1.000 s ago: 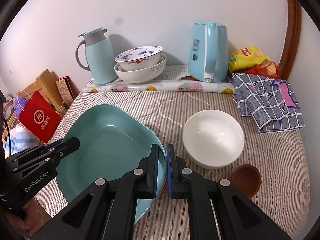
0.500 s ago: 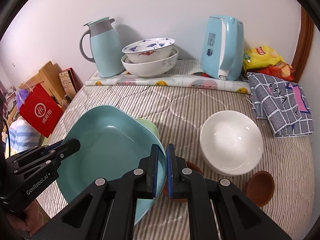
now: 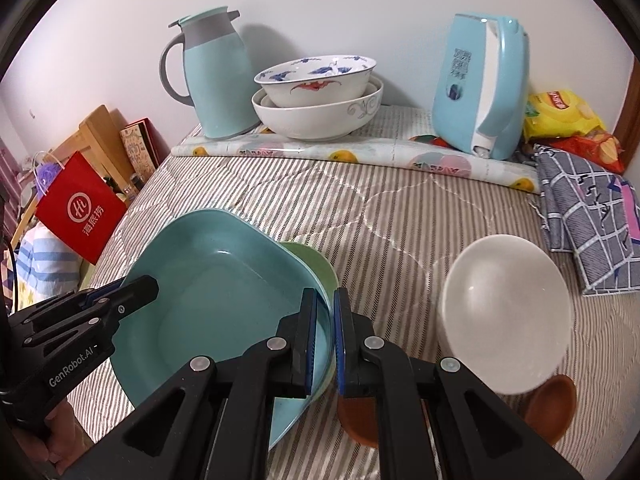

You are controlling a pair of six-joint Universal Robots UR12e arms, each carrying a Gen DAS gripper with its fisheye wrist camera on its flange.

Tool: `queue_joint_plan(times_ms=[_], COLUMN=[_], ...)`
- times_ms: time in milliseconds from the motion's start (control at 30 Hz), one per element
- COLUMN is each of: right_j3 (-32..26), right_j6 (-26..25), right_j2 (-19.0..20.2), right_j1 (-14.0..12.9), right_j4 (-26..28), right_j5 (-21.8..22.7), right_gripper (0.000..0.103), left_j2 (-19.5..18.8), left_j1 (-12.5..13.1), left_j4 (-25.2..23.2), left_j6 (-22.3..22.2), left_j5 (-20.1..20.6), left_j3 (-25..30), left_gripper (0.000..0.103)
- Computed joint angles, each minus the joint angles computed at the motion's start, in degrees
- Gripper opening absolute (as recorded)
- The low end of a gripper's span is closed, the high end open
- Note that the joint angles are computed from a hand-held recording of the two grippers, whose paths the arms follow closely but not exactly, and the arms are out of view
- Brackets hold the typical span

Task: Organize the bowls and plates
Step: 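Lower the teal plate onto the green plate and open the left gripper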

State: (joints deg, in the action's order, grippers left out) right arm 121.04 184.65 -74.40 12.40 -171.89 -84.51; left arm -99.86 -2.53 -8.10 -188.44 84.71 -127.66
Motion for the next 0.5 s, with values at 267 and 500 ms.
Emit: queue_joint_plan(times_ms=[267, 500], right_j3=[-1.91, -3.21], right_j6=[-1.96, -4.22], right_j2=[2.31, 3.78], right_j1=[0.11, 0.32], right_j4=[0.93, 1.83], right_j5=[-0.69, -1.91], right_gripper=[0.009, 0.01], left_j2=[-2.3, -3.25], left_j1=[-0.14, -0.76], left_j4=[-0.92, -2.1], left_j6=[-0.45, -0.15], left_j5=[0.78, 1.68], left_j3=[1.51, 2.04], left_gripper=[0.013, 0.012])
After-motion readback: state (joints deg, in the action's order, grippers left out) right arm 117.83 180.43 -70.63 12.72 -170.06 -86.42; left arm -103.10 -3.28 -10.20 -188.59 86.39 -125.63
